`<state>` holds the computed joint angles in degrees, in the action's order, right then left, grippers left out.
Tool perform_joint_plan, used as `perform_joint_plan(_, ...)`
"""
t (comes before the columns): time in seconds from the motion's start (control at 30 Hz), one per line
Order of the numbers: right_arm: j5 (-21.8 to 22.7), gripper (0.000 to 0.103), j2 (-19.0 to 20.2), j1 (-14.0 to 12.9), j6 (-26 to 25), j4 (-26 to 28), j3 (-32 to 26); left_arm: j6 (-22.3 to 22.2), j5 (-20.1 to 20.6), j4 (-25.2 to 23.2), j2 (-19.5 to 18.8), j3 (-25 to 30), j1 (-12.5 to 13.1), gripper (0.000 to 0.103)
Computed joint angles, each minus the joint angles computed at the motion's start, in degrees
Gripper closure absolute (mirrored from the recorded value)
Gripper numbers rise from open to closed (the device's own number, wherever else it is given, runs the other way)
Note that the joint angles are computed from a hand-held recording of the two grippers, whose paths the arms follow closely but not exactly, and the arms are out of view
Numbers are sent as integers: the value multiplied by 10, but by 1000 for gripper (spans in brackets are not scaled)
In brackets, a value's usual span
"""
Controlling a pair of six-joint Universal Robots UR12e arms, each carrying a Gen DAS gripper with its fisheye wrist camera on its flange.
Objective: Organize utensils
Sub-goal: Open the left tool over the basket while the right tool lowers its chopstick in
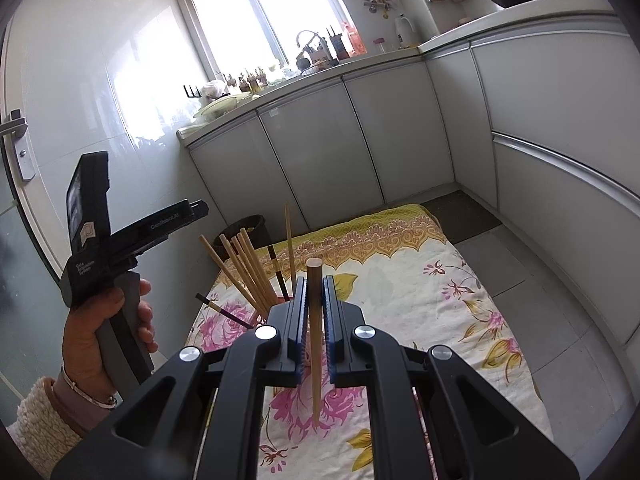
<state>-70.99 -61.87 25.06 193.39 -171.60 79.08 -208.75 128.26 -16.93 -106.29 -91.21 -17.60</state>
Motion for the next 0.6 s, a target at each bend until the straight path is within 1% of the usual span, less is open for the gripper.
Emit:
perform_joint_plan(0.07, -1, 95, 2, 2, 3, 0, -5, 6, 8, 1, 3, -2, -3, 21)
perform_joint_plan(0.17, -2, 95, 5, 4, 10, -8, -14, 7, 19, 18, 11, -9, -8, 15)
perform_joint_plan(0.27, -1, 95, 12, 6, 23, -21, -34, 10, 40, 38, 22, -22, -15, 12)
perform_joint_plan(0.33, -3, 95, 19, 9, 33, -35, -51, 3, 52, 52, 33, -36, -19, 10)
perform_joint_plan(0.37, -6, 95, 24, 11, 36, -43, -61, -4, 55, 59, 40, -44, -21, 8)
perform_joint_plan(0.47, -11, 95, 39, 18, 49, -62, -93, -30, 78, 58, 58, -68, -28, 7)
perform_joint_plan(0.53, -17, 95, 50, 24, 50, -72, -114, -53, 92, 47, 70, -84, -31, 7)
perform_joint_plan(0.6, -25, 95, 62, 30, 45, -81, -132, -87, 111, 30, 80, -99, -34, 7)
